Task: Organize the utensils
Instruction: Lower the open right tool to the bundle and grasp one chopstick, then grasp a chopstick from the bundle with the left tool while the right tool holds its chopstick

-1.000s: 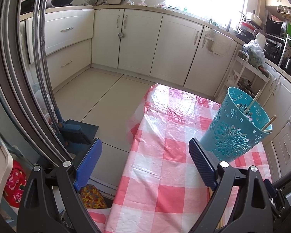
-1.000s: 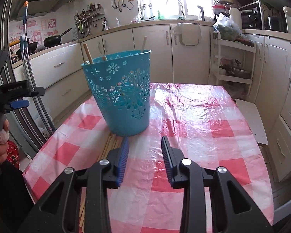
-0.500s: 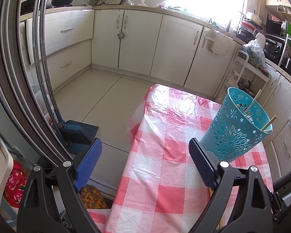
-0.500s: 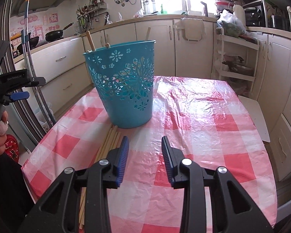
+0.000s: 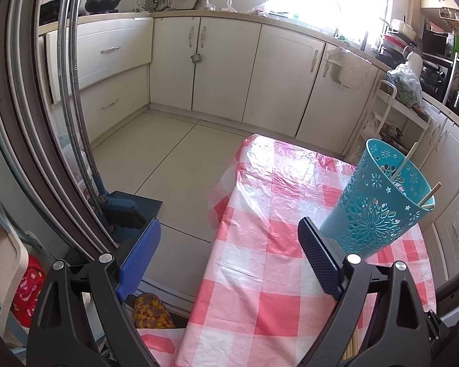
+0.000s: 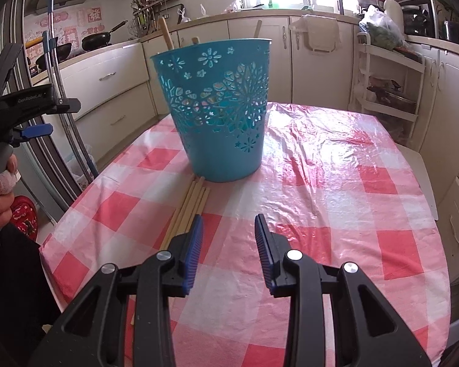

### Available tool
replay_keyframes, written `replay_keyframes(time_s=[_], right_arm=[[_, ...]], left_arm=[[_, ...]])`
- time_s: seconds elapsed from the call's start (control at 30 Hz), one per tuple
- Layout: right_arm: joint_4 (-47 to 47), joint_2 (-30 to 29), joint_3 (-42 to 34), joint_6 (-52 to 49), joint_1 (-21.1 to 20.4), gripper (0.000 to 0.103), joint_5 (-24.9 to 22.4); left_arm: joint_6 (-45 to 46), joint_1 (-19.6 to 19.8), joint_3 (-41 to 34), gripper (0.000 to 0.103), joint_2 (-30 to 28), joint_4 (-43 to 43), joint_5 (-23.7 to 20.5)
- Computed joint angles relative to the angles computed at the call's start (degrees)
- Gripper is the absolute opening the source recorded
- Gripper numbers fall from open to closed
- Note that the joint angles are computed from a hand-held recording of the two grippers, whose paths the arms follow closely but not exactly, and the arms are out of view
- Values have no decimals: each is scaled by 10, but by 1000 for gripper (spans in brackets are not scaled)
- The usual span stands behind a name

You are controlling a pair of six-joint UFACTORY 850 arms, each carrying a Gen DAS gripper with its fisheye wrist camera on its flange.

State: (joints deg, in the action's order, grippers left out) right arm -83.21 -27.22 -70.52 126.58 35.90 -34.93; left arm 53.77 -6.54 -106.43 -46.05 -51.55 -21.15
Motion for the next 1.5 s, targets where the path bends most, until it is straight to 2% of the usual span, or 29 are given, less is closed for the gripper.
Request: replay_keyframes(time_s=[0.2,0.63,0.87,0.97,1.17,1.3,1.37,1.5], right_arm=[[15,-4,-7,-22,-1,31,23],[140,-57,-72,-149,-27,21,69],[177,-74,-97,-195,-26,15,53],[200,-73,-99,-224,-27,8,50],[257,-40,-65,-275,-43,6,68],[232,-16,-29,-222,-48,6,87],[207,-11,-16,-179,-49,6,103],[202,-11,-16,-174,-52,6,121]], left_arm=[[23,2,13,87,8,-20,9],[52,-3,25,87,16,-25,22],[51,-2,25,87,17,-26,20],[49,-3,25,87,16,-18,15],[-3,-26,33,87,11,95,-58],[-32,-60,70,87,21,179,-30],[-50,-71,73,87,18,200,-35],[-84,-86,75,87,10,235,-33]])
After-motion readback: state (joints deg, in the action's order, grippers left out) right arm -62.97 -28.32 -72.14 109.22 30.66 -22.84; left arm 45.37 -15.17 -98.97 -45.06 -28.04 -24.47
